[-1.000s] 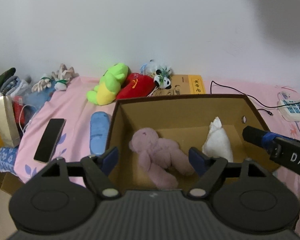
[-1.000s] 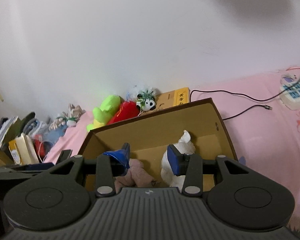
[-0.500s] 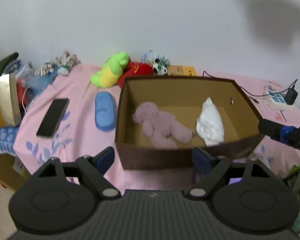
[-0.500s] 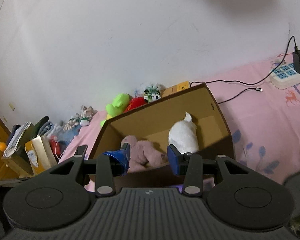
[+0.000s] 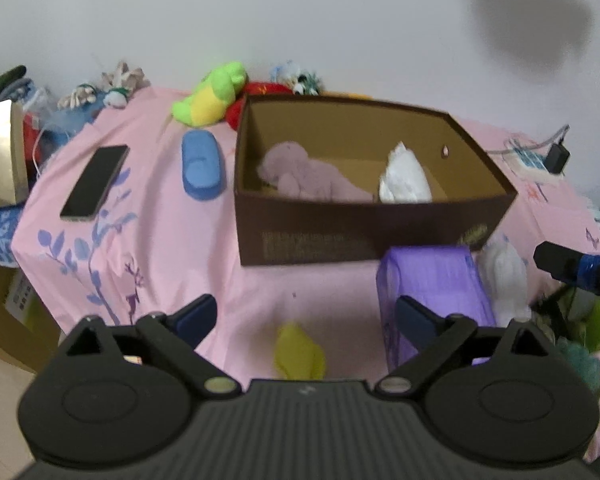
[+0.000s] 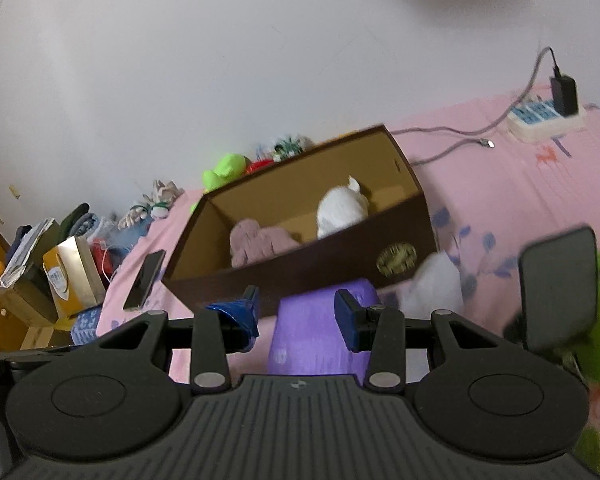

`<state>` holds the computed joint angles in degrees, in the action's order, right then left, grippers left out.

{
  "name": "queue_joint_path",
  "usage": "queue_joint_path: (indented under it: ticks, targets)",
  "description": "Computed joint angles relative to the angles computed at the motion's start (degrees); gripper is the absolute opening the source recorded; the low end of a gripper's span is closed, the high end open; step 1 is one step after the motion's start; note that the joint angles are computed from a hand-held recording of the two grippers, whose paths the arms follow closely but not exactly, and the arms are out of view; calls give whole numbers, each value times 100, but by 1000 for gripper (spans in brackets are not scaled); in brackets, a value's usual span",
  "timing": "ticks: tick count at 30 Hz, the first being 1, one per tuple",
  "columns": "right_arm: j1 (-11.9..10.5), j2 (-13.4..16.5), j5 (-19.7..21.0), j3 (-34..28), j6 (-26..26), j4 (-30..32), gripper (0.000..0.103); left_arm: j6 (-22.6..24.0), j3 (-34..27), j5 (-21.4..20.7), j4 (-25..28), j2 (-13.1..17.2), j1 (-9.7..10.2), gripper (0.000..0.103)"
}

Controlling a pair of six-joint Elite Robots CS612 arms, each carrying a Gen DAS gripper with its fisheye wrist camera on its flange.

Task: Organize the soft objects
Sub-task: 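Move the left gripper to the yellow towel plush while right approaches the lime mesh sponge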

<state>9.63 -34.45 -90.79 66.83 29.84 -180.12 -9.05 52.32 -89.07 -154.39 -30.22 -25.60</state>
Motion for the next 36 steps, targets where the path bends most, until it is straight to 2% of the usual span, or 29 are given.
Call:
queue_joint_path:
  ticks: [9,15,21,25,30,33,36]
  targets:
    - [69,-318,-178,621,100,171,25,366,624,-547,-199,-248,50,95]
    - [138,-460,-442,897,196,308,25,573,862,-1024,-94,-333,64,95]
    - [141,-554,-487,1094,288,378,25,833,1063,-1182,-9,-420,29,96]
    - [94,-540,-242,1104,437,457,25,731,1119,-1341,99,-448,44,96]
    - [74,-502,-18,1006,300,564,25,575,1122,-1332,197,-453,46,97]
    - [66,-478,79,956,171,591,25,395,1159,-1016,-4,-446,28,97]
    - [61,-458,148,941,156,598,25,55,1081,-924,-38,-394,65,97]
